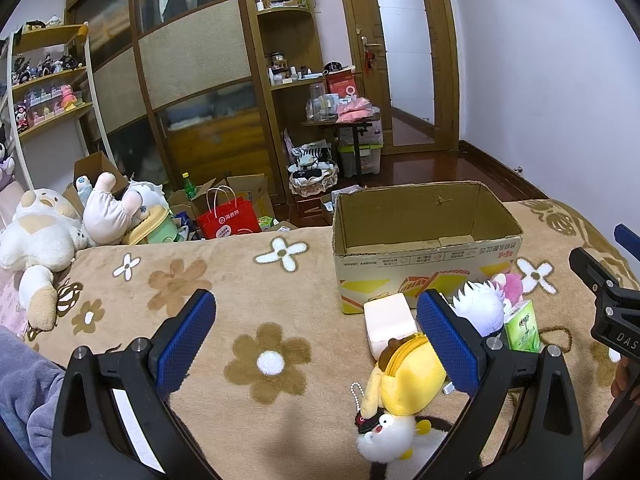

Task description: Organize soft objects

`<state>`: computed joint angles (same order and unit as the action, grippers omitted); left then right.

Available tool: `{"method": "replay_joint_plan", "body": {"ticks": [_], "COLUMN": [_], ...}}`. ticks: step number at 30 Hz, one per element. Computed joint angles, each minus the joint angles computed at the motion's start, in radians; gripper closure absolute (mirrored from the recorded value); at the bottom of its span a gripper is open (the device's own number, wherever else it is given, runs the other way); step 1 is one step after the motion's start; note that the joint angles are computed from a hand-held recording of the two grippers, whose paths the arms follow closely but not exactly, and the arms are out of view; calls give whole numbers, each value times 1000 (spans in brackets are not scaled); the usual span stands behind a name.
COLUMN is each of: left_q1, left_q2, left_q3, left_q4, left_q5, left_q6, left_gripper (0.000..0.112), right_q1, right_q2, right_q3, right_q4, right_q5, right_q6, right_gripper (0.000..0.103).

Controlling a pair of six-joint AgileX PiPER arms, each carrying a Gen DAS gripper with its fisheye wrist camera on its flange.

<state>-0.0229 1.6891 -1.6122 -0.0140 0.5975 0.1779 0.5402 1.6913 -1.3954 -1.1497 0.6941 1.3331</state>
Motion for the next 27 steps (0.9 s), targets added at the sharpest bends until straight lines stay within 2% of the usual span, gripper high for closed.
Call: {"method": "replay_joint_plan", "body": {"ticks": [27], "left_q1": [2], "left_q2": [1], "left_q3": [1], "left_q4": [-1], "left_q5": [-1], "left_q6": [2], "left_gripper": [13], "right_q1": [2], "right_q2": [6], "right_q3": [-5], "right_q4": [6], "right_q5": [5], "right_q6": [2], "right_gripper": [0]}}
